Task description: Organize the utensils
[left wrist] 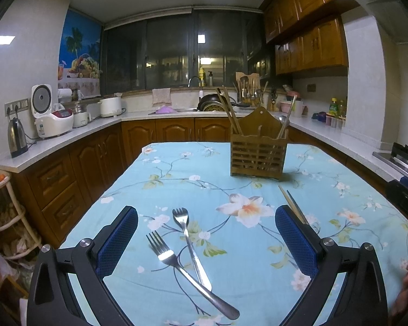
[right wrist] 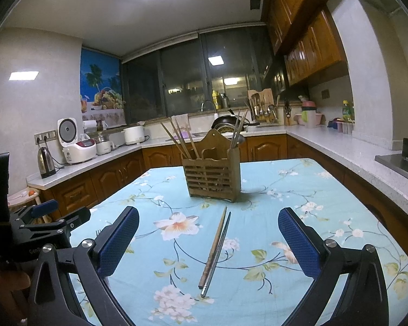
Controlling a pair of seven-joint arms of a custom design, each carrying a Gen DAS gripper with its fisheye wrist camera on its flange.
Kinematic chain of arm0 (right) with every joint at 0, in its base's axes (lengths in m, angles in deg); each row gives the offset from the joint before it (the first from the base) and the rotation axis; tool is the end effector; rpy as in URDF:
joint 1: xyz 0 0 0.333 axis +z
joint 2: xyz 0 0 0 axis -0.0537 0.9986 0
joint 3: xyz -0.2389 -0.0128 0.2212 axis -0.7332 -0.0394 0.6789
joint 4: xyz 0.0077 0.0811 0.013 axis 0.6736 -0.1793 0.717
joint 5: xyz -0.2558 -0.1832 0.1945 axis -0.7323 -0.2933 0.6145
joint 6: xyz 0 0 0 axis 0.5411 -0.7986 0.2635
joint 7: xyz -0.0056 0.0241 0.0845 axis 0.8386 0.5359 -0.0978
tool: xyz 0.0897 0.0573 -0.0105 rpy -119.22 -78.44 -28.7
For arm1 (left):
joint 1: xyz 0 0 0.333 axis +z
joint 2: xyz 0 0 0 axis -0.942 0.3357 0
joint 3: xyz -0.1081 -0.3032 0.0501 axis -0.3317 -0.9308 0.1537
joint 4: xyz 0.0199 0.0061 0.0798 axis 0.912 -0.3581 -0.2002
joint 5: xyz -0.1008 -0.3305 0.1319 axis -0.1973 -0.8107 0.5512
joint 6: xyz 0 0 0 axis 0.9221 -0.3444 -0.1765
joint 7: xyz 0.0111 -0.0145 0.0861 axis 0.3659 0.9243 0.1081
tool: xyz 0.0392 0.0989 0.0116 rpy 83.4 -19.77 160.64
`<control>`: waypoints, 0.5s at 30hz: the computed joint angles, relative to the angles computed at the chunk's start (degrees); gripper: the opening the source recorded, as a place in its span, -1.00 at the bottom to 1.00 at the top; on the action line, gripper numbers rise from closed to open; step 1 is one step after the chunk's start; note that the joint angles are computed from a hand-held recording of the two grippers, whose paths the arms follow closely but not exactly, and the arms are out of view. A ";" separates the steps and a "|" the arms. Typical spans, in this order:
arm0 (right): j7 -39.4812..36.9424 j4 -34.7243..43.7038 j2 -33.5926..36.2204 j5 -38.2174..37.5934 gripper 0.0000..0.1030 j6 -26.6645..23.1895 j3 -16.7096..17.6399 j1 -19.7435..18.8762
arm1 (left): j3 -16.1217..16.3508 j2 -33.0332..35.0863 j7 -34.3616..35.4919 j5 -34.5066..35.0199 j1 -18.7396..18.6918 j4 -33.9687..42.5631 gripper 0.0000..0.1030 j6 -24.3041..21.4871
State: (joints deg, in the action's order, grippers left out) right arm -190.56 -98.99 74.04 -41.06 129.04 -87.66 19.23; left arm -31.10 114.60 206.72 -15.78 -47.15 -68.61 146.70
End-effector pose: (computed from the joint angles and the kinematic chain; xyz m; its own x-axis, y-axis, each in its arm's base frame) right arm 0.6729 0.2260 0.4931 -0.1533 -0.9814 -0.1160 -0.3045 0.1585 -0.9392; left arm 0.7025 -0.0849 0.4980 -0.3659 -0.9306 0.0107 -0.3488 0.1265 -0.9286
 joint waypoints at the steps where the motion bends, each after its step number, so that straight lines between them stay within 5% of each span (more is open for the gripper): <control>1: 0.02 0.03 0.03 0.03 1.00 -0.04 0.01 0.03 | 0.12 -0.03 -0.06 0.01 -0.12 0.05 0.99 -0.08; 15: -2.97 0.34 0.98 3.82 1.00 0.83 -0.51 -0.08 | 3.23 -0.32 0.19 -2.40 -3.14 1.58 0.99 -1.54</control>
State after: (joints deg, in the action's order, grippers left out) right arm -193.53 -98.65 75.02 -37.24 129.87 -88.17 19.15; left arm -27.87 114.29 206.91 -18.18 -50.30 -67.03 145.16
